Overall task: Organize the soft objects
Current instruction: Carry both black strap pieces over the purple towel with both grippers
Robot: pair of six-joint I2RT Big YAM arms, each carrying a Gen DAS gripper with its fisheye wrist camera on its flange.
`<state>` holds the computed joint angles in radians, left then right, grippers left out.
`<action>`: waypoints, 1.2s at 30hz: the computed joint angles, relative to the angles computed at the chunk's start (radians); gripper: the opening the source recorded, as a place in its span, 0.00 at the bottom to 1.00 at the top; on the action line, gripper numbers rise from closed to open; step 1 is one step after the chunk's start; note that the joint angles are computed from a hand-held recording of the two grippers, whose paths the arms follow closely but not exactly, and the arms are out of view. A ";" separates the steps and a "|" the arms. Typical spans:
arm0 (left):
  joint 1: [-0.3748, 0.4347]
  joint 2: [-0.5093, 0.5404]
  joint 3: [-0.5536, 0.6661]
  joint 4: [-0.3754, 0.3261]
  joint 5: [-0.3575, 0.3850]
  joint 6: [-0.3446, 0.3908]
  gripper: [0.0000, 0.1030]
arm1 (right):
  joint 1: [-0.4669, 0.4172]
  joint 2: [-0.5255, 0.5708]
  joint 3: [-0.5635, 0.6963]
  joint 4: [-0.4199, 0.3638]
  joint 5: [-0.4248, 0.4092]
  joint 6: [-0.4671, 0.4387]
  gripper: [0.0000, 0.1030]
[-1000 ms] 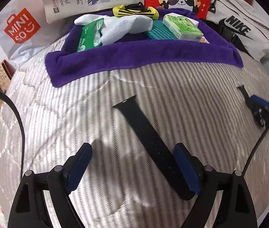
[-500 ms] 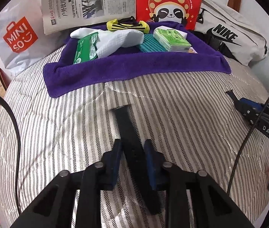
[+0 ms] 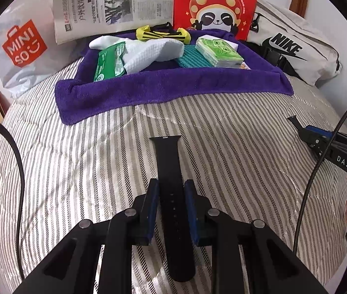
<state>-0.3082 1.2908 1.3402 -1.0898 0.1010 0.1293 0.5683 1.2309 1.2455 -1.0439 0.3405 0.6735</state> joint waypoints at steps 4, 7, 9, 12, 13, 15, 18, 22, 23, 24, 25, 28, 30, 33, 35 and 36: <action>-0.006 -0.024 -0.032 0.037 -0.013 -0.001 0.21 | 0.001 0.002 0.002 -0.004 0.002 -0.004 0.21; 0.003 -0.024 -0.032 0.038 0.005 -0.002 0.20 | 0.004 0.005 0.006 -0.010 0.004 -0.016 0.21; 0.012 -0.018 -0.023 0.027 0.025 -0.011 0.19 | -0.004 0.004 0.008 -0.013 -0.016 -0.021 0.21; 0.021 -0.017 -0.013 -0.002 0.040 -0.009 0.19 | -0.026 0.000 0.016 -0.023 -0.076 -0.023 0.20; 0.020 -0.021 -0.015 -0.003 0.034 -0.005 0.20 | -0.028 -0.003 0.016 -0.025 -0.087 -0.023 0.20; 0.017 -0.030 -0.030 0.008 0.023 0.008 0.20 | -0.021 -0.004 0.015 -0.032 -0.081 -0.028 0.20; 0.014 -0.034 -0.036 0.019 0.018 -0.003 0.20 | -0.003 0.015 0.033 -0.061 -0.041 -0.030 0.21; 0.021 -0.031 -0.031 0.013 0.035 0.006 0.19 | -0.015 0.022 0.048 -0.077 -0.067 -0.026 0.20; 0.036 -0.026 -0.021 -0.004 0.064 0.002 0.19 | -0.020 0.018 0.046 -0.073 -0.083 -0.024 0.20; 0.043 -0.028 -0.019 -0.009 0.077 -0.005 0.19 | -0.022 0.014 0.045 -0.070 -0.094 -0.023 0.20; 0.052 -0.032 -0.017 -0.008 0.091 -0.008 0.19 | -0.018 0.013 0.048 -0.074 -0.092 -0.024 0.20; 0.076 -0.036 -0.003 -0.023 0.140 0.001 0.19 | -0.002 0.016 0.062 -0.087 -0.073 -0.026 0.20; 0.086 -0.038 0.006 -0.031 0.156 0.005 0.19 | 0.007 0.018 0.070 -0.088 -0.069 -0.027 0.20; 0.100 -0.039 0.017 -0.039 0.176 0.005 0.19 | 0.017 0.021 0.082 -0.088 -0.064 -0.029 0.20; 0.105 -0.042 0.022 -0.038 0.175 0.000 0.19 | 0.023 0.025 0.092 -0.092 -0.060 -0.031 0.20; 0.108 -0.042 0.025 -0.036 0.178 -0.001 0.19 | 0.025 0.026 0.098 -0.093 -0.058 -0.034 0.20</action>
